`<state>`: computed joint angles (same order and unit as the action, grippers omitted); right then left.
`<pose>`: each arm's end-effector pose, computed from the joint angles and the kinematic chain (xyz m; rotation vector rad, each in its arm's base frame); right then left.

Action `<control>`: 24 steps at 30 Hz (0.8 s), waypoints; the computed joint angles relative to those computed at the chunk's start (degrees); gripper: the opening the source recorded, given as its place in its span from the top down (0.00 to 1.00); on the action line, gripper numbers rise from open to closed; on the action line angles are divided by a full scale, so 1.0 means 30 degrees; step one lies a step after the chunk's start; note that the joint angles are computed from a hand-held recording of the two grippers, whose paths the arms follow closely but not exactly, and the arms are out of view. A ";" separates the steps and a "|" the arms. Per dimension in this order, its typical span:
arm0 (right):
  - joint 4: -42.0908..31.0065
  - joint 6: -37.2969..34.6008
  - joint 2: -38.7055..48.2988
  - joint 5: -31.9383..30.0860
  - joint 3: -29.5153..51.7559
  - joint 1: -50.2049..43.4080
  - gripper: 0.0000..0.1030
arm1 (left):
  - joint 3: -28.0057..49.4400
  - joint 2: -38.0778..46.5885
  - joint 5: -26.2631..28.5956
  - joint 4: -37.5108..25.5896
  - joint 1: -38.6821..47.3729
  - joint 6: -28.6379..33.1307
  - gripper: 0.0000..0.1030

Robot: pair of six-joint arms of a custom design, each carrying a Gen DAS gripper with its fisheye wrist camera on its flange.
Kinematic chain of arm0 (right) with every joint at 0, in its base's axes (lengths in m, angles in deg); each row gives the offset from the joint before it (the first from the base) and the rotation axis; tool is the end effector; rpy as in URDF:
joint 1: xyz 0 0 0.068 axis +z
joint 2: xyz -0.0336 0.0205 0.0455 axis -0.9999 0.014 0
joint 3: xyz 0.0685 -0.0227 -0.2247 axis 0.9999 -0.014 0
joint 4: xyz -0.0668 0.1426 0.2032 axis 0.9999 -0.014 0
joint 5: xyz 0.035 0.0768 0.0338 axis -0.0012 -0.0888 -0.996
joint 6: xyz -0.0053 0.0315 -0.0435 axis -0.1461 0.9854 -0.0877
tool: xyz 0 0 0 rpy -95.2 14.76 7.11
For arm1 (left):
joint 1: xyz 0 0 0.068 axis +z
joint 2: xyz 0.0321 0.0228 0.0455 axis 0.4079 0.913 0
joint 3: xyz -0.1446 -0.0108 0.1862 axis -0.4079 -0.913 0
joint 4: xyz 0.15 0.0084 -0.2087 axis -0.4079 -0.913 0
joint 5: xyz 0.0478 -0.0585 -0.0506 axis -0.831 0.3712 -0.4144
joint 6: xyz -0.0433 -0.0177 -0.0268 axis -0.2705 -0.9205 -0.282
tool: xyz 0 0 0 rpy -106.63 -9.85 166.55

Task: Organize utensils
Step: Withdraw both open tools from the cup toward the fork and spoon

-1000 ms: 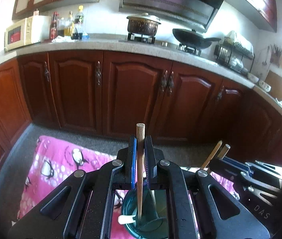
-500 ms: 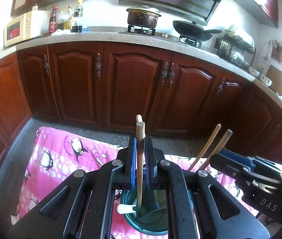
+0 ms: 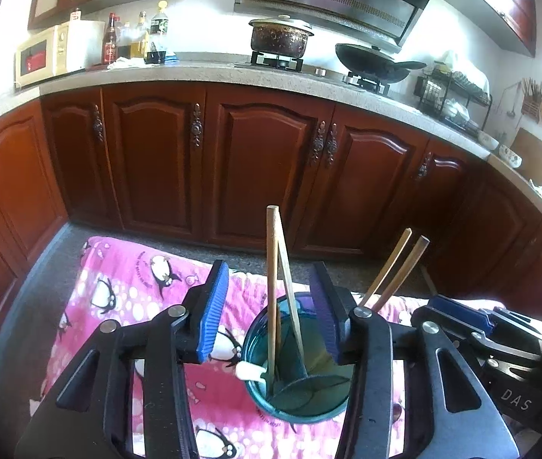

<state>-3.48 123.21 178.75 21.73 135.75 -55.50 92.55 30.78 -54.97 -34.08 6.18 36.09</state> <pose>0.2927 0.1859 0.3054 0.3848 2.4439 0.3524 0.3184 -0.1137 0.2914 0.5137 2.1837 -0.4982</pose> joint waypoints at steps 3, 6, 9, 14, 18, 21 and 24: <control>-0.0345 0.0260 -0.0095 0.0229 0.0191 0.0379 0.70 | -0.0477 -0.0734 0.0148 -0.0310 0.0204 0.0158 0.53; -0.0837 0.0568 -0.0273 0.0602 0.0305 0.0929 0.69 | -0.1106 -0.1556 0.0369 -0.0486 0.0394 0.0377 0.48; -0.1457 0.0782 -0.0416 0.0954 0.0383 0.1523 0.68 | -0.1985 -0.2683 0.0442 -0.0709 0.0533 0.0853 0.48; -0.2646 0.1431 -0.0942 0.1440 0.0039 0.2605 0.63 | -0.3591 -0.4619 0.0660 -0.1336 0.0647 0.1413 0.48; -0.3239 0.2510 -0.2064 0.2007 -0.1116 0.3493 0.61 | -0.4869 -0.6038 0.1138 -0.2018 0.0601 0.1519 0.47; -0.3885 0.3685 -0.3267 0.2455 -0.2325 0.4253 0.61 | -0.5906 -0.7112 0.1581 -0.2597 0.0549 0.1656 0.47; -0.4413 0.5361 -0.4917 0.2578 -0.4377 0.5067 0.60 | -0.6798 -0.7875 0.1904 -0.2990 0.0414 0.1874 0.47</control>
